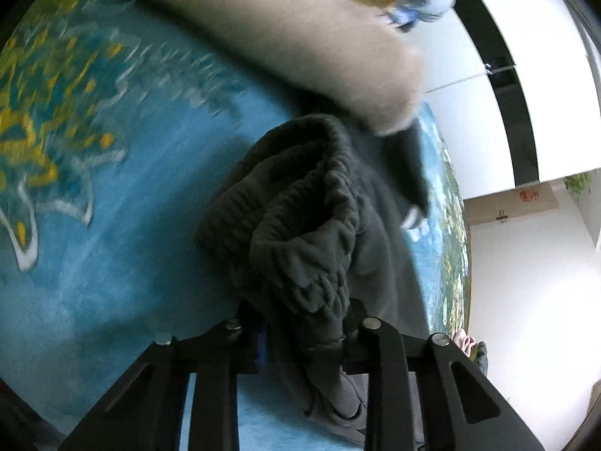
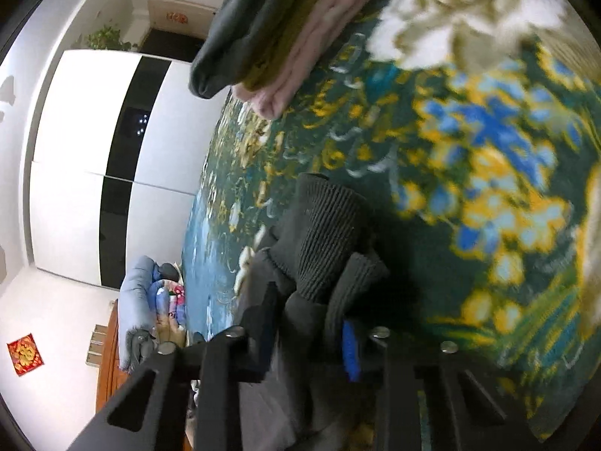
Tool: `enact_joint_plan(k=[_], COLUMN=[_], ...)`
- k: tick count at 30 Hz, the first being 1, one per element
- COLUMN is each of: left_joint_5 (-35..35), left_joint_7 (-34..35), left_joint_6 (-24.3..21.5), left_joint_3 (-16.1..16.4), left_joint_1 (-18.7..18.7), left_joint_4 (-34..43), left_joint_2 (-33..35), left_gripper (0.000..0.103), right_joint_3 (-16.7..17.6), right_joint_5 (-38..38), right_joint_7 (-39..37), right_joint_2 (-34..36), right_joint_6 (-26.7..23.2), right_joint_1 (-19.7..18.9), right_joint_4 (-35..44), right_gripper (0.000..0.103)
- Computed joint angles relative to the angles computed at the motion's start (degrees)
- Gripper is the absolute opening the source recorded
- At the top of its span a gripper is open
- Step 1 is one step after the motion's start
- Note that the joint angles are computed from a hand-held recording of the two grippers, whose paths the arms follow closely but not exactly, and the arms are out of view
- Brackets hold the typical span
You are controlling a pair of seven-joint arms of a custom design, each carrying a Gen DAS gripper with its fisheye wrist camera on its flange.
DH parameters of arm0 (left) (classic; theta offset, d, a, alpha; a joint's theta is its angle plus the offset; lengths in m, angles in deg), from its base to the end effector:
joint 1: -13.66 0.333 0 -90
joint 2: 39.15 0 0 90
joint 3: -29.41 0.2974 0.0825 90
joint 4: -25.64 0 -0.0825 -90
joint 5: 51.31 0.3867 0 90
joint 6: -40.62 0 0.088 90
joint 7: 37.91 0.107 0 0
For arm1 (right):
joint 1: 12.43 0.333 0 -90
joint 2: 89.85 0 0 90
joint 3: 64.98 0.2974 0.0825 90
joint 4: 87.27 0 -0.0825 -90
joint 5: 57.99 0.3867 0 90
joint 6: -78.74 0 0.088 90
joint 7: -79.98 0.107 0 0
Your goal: Fold clothes
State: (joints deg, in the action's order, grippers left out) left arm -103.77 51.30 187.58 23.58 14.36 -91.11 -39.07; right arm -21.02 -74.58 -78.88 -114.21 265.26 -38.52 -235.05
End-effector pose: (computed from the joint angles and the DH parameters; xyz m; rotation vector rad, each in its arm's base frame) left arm 0.5910 -0.0408 0.4756 2.3969 -1.2935 1.1712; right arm 0.4376 0.1877 0.4556 -0.3809 2.1050 -0.0756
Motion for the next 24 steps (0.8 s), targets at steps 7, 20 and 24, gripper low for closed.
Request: enact_joint_plan(k=[7,20,24], left_joint_5=[-16.36,-3.55,-2.77], left_joint_7=[22.50,6.31,5.90], left_joint_6=[2.19,-4.06,-4.45], left_joint_3=[1.66,2.33,2.67], left_joint_1=[-0.73,1.74,2.03], left_joint_4=[-1.08,-5.65,-6.69], left_joint_2=[-5.84,-3.44,-4.55], left_gripper=[0.025,0.026,0.027], right_joint_3=[10.48,-3.93,-8.87], right_joint_5=[-0.06,4.42,-0.70], right_joint_7=[-5.89,-11.71,-17.86], right_joint_2=[-6.94,4.66,3.25], right_joint_6=[11.79,3.56,-11.67], right_joint_1=[-15.88,3.42,9.22], right_joint_4=[4.82,-0.88,7.90], right_gripper=[0.022,0.022,0.022])
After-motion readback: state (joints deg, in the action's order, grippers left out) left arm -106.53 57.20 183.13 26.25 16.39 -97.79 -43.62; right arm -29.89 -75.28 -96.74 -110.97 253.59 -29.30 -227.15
